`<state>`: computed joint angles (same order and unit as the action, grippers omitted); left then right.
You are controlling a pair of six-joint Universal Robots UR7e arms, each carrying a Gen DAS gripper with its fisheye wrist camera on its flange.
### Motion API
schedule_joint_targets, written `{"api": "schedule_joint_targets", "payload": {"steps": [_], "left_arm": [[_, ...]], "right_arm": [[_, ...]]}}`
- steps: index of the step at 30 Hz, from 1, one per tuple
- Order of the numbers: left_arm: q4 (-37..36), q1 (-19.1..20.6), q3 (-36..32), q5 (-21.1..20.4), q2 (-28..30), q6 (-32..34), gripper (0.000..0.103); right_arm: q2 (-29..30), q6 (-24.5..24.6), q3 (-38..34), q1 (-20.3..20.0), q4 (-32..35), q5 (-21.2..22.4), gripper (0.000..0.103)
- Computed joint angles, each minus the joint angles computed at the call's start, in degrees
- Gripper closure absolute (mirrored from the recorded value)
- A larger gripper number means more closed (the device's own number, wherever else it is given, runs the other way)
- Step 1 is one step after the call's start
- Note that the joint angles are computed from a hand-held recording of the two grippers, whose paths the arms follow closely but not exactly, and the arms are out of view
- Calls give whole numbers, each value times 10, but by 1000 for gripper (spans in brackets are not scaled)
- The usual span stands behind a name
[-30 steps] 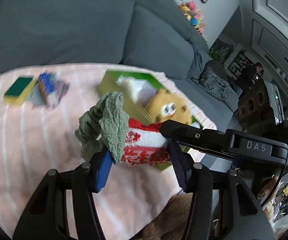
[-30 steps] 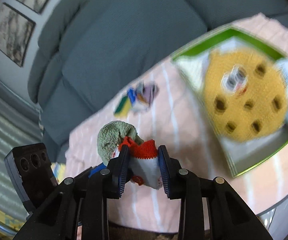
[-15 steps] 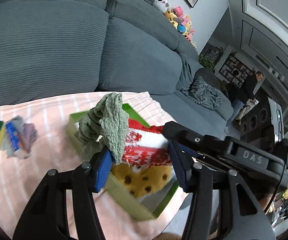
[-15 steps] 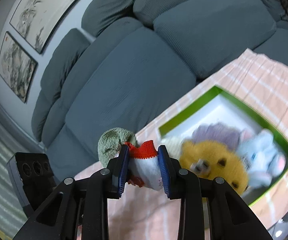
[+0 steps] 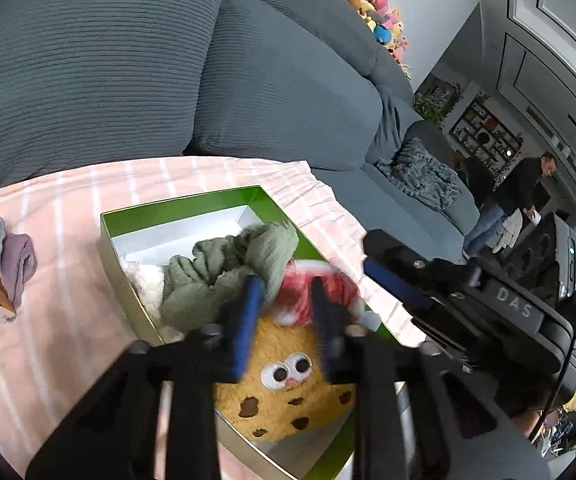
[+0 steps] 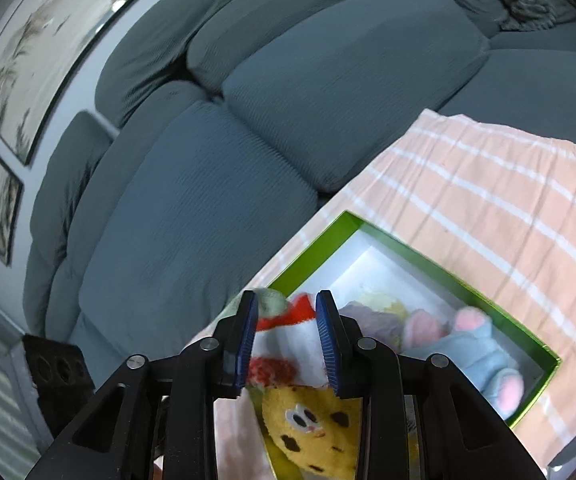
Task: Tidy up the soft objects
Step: 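Open the right tool to drop the sock and cloth into the box, then move the right tool to the blue Tempo tissue pack and grasp it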
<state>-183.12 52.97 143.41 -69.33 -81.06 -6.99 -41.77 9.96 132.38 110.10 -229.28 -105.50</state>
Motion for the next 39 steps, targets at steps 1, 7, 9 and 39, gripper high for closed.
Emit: {"api": "schedule_joint_targets", "payload": {"steps": [1,7,9,39], "left_arm": [[-5,1,0,-1,2,0,94],[6,-6,9,24,-14,-4,95],[14,-9,14,34,-34,-1,95],[162,209,119,216,-453,34,38]], "right_arm": [[0,-1,2,1,-8,-2,70],[-2,-10,4,19,-18,-23,70],[-2,-13,3,26,-20,-28,70],[149,-4,-231,168,288,-115,11]]}}
